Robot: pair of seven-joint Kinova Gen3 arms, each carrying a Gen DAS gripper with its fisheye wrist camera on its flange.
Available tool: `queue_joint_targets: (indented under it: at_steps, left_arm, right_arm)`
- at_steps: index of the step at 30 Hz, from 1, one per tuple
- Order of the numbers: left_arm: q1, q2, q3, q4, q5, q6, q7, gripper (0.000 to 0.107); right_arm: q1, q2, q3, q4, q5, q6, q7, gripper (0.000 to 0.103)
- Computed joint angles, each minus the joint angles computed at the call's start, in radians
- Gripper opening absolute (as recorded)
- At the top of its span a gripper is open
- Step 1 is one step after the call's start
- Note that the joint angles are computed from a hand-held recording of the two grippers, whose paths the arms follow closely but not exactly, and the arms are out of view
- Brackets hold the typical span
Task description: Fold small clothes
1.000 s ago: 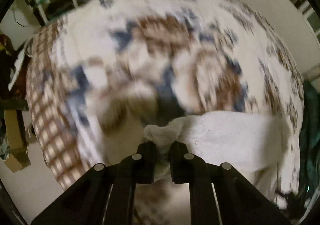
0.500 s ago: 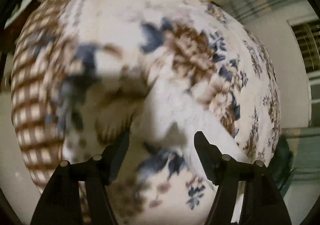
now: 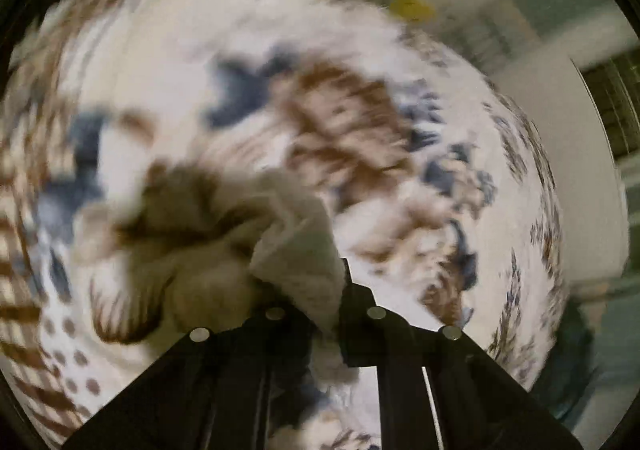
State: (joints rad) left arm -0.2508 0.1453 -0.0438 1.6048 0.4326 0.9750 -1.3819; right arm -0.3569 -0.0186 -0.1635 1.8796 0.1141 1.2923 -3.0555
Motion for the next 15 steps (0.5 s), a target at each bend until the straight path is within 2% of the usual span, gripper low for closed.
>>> queue_joint_targets:
  at_steps: [4,7,12,15]
  left_arm:
    - [0.181,-0.037,-0.012,-0.125,-0.163,0.029,0.009,0.007]
    - [0.320,-0.051,0.022,-0.225,-0.285,0.062,0.026,0.007]
    - [0.535,0.011,0.195,-0.410,-0.472,0.117,0.079,0.007]
    - [0.660,0.104,0.322,-0.522,-0.542,0.162,0.120,0.007]
  right_arm:
    - [0.031,-0.050,0.017,0.021,0.032,0.034,0.023,0.102]
    - [0.109,-0.123,0.061,0.062,0.015,0.018,0.110,0.102]
    - [0.134,-0.233,0.274,0.116,0.005,-0.023,0.313,0.102]
    - [0.137,-0.285,0.413,0.137,0.011,-0.030,0.435,0.102]
